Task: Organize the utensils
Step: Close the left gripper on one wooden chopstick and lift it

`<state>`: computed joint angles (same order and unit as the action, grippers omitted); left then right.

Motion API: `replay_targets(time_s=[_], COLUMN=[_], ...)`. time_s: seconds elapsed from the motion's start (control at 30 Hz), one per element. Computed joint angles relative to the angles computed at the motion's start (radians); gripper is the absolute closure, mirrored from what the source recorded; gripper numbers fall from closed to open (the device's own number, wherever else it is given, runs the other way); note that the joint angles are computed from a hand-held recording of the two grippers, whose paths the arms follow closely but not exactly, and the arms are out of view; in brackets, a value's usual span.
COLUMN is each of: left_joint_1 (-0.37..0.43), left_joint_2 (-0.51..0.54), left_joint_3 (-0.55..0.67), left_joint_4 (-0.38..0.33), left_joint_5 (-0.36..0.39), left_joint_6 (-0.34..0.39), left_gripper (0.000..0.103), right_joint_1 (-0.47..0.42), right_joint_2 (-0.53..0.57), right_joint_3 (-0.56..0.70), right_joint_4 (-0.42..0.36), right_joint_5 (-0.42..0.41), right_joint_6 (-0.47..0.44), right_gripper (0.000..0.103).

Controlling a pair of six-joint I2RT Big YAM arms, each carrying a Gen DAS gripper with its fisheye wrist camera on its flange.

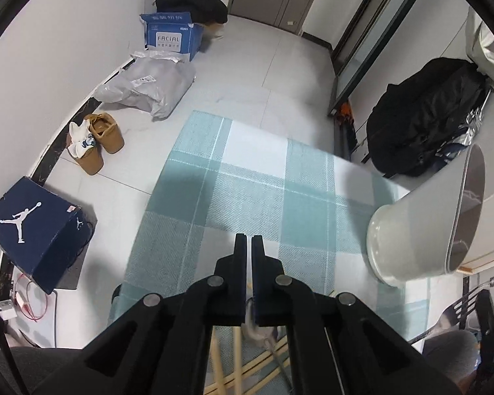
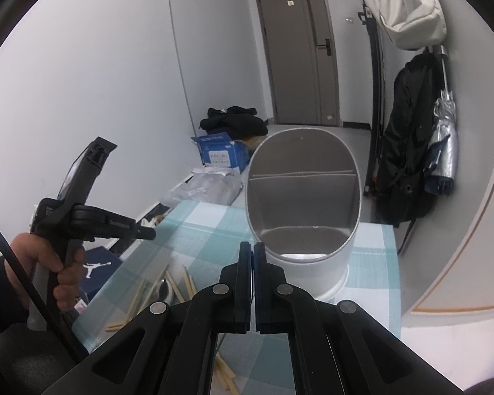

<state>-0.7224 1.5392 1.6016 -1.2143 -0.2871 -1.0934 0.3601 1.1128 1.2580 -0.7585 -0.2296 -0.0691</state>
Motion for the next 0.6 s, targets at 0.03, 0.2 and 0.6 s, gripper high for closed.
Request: replay_targets(time_s=[0.03,0.2,0.6], left_joint_1=[0.000,-0.006,-0.016], left_joint_2=[0.001,-0.008,0.016], left_joint_3=[0.001,-0.034,-0.068], left_joint_4=[-0.024,-0.061,-0.096], left_joint_5=[0.014,0.061,0.128], left_joint_6=[0.005,0.019,0.014], left_gripper=[0.103,0.091,0.071], right_joint_1=[0.002,0.014,0.039], right_joint_2=[-0.004,-0.023,-0.039], right_joint_3=[-0.001,-0.010,-0.016], right_joint_4=[-0.003,-0.017,-0.023], right_joint_5=[0.005,0.035,0.074], right_joint_6=[-0.003,-0.012,-0.008], right_gripper=[0.102,0.102,0.102])
